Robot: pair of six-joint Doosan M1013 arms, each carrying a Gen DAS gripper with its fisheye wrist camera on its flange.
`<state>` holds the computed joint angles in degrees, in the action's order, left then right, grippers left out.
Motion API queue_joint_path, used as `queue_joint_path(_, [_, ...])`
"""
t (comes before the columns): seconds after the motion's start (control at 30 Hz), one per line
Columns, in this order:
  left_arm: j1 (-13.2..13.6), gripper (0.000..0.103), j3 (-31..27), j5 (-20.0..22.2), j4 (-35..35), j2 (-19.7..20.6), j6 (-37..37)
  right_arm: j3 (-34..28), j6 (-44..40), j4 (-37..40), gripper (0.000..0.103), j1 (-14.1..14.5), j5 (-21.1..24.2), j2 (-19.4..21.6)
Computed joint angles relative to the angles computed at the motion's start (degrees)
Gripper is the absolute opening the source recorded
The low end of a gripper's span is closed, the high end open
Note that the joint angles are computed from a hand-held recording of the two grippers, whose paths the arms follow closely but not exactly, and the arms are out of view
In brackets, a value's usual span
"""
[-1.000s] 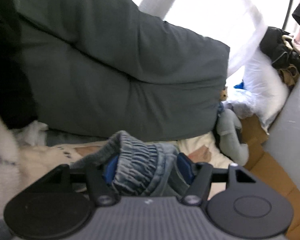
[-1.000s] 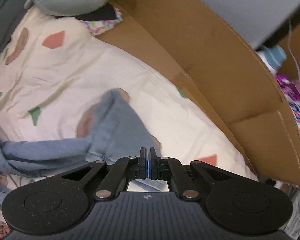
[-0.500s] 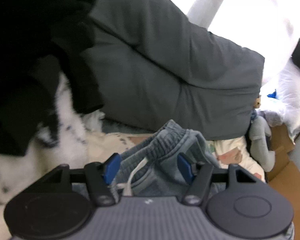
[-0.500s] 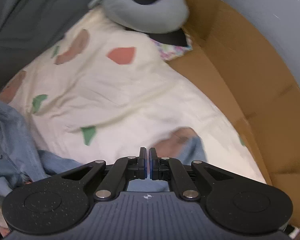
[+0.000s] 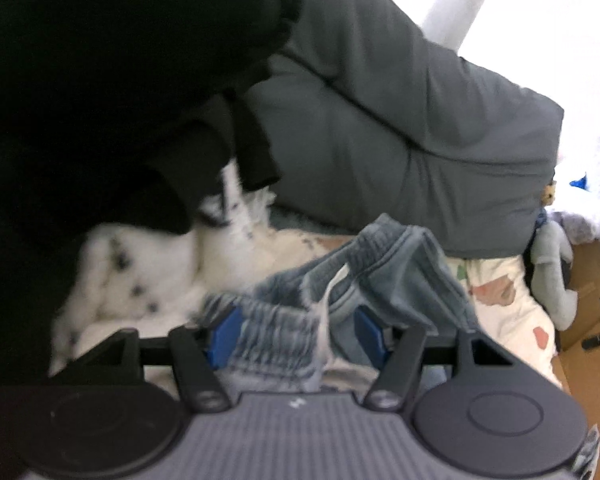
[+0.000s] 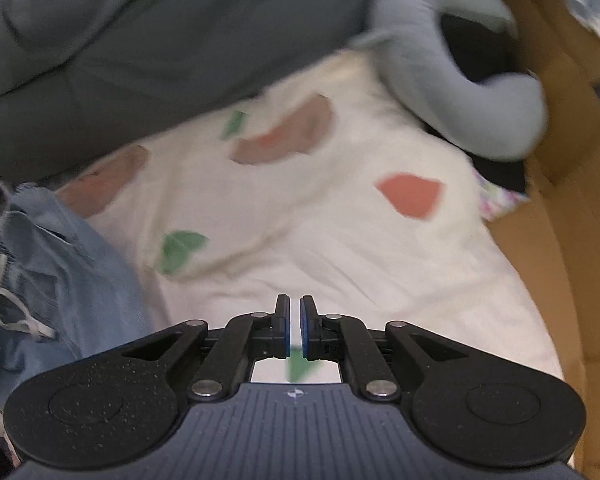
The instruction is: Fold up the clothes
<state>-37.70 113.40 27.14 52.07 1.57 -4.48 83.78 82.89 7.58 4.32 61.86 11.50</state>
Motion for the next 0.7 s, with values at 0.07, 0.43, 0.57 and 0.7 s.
queue_joint_path(0.07, [-0.12,0.065,0.29,0.94,-3.12,-0.67,3.18,-1.2,-1.54,1.79,0.007,0.96,-0.3,1.1])
queue_joint_path(0.43, [-3.37,0.061,2.14,9.37,6.46,-0.94,-9.04,-6.58,-8.9,8.6,0.03,5.83,-0.43,6.01])
queue_joint_path(0.57, [-3.26,0.056,2.01,9.0,5.3,-0.32,-8.16,-8.09,-11.09,11.03,0.03,7.21,-0.47,7.29])
queue_joint_path(0.7, [-3.42,0.055,1.87,10.29,4.63,0.2,-8.29,-9.37,-13.63,14.1,0.033,8.44,-0.6,8.48])
